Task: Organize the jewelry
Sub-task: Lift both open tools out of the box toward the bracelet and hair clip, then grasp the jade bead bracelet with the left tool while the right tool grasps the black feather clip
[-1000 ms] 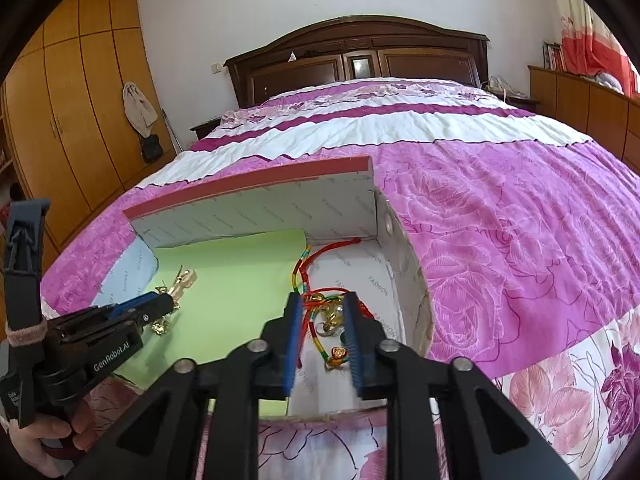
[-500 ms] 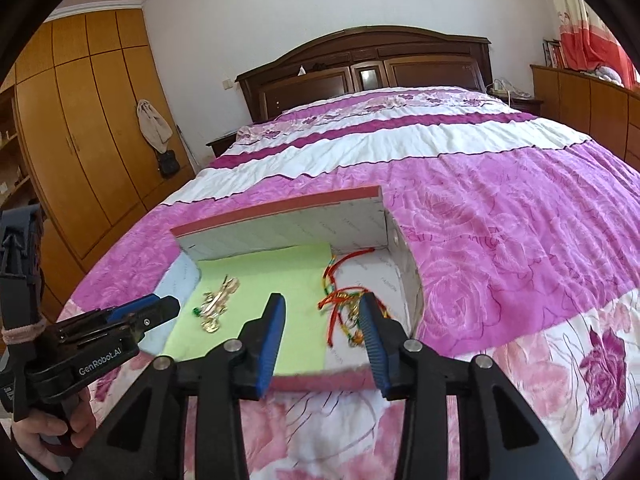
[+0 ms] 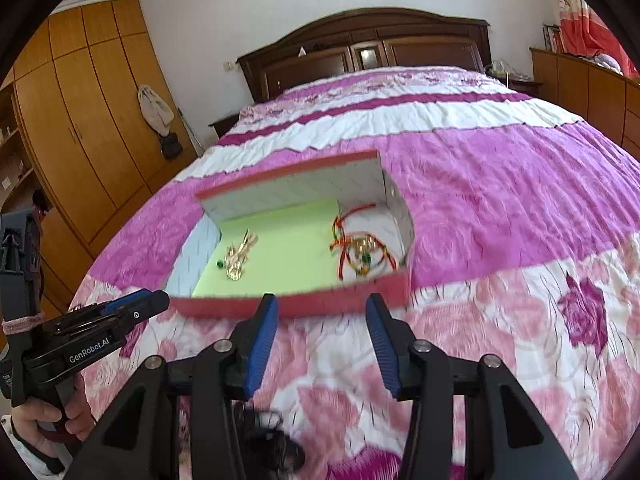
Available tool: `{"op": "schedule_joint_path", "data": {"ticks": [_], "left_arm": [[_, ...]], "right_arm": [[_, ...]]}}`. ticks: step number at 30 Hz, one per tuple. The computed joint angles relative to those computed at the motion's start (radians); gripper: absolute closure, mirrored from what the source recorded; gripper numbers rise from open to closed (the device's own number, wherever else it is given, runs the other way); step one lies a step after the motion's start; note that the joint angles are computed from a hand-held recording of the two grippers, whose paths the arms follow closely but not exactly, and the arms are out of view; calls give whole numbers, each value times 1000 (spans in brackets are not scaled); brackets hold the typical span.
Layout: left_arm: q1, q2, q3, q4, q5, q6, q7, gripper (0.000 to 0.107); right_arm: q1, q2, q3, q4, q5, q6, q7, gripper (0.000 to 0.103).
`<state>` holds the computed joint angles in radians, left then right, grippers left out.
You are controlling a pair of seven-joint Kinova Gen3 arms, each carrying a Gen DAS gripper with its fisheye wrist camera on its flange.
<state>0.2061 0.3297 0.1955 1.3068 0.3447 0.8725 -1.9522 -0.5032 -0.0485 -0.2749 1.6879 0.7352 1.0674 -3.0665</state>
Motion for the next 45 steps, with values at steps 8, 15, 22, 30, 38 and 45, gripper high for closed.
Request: {"op": "schedule_joint_path", "data": {"ticks": [8, 15, 22, 30, 38, 45], "left_arm": [[-14, -38, -8, 56, -10, 63, -39, 83], [-28, -78, -18, 119, 0, 89, -83, 83], [-50, -108, -29, 172, 28, 103, -131, 83], [-46, -110, -36, 193, 16, 124, -143, 83], [-26, -93, -35, 203, -15, 121, -142, 83], [-21, -87, -26, 221, -20, 88, -167, 85]], "right_arm": [[-40, 3, -31, -40, -63, 87, 24, 44], [-80, 28, -32, -68, -113, 107, 34, 40], [-111, 54, -18, -80, -163, 106, 53, 34], [-113, 85, 13, -68, -254, 55, 100, 34], [-120, 122, 40, -62, -287, 42, 132, 34], [-122, 133, 53, -50, -284, 26, 150, 34]]}}
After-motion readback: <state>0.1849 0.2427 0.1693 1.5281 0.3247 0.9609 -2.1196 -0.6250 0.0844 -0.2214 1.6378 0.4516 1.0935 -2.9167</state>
